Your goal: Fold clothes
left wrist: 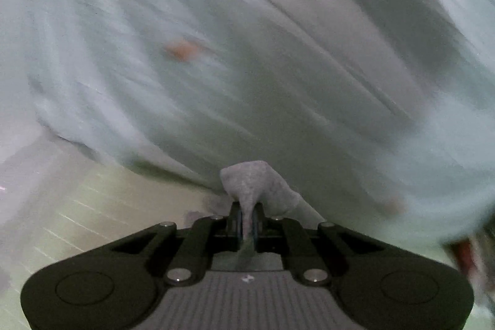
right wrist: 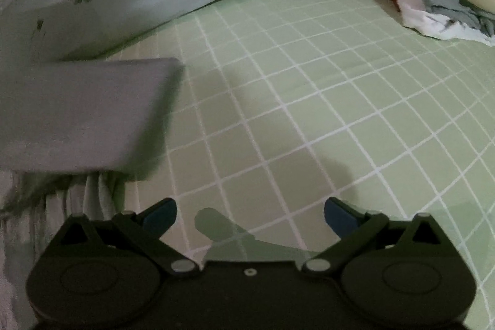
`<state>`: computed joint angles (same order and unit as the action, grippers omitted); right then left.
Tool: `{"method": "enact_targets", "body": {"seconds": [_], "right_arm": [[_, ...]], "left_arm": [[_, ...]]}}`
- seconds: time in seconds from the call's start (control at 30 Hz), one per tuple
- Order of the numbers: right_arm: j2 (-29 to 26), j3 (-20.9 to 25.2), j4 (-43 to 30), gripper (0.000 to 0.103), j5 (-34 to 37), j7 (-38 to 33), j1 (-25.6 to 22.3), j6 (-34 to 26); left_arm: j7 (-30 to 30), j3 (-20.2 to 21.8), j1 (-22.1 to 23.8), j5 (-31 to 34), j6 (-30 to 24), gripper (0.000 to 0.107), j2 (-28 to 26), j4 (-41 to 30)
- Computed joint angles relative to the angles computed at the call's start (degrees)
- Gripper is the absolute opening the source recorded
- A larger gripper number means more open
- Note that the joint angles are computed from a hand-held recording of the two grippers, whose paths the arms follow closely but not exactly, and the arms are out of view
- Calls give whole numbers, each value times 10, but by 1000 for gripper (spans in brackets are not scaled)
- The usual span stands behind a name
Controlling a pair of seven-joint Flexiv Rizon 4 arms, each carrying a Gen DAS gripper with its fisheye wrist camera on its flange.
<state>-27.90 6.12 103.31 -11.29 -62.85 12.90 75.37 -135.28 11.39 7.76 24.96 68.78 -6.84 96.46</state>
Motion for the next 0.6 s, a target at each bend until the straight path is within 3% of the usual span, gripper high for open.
{"method": "enact_targets", "body": {"seconds": [0.07, 0.17, 0.23, 0.33, 0.6], "right_arm": [[0, -4, 0, 103, -10, -2, 7, -6], [3, -3, 0, 103, -20, -11, 12, -15], [6, 0, 2, 103, -23, -19, 14, -20], [21, -11, 19, 103, -42, -17, 27, -19], [54, -21, 71, 103, -72, 18, 52, 16]], "left_arm": [[-119, 33, -14, 110, -79, 10, 3, -32], [-163, 32, -1, 150, -174, 35, 8, -29], [-176, 28, 13, 144, -184, 54, 18, 2], [-177, 17, 29, 109, -191, 63, 29, 44], [-113, -7, 42, 17, -188, 74, 96, 171]]}}
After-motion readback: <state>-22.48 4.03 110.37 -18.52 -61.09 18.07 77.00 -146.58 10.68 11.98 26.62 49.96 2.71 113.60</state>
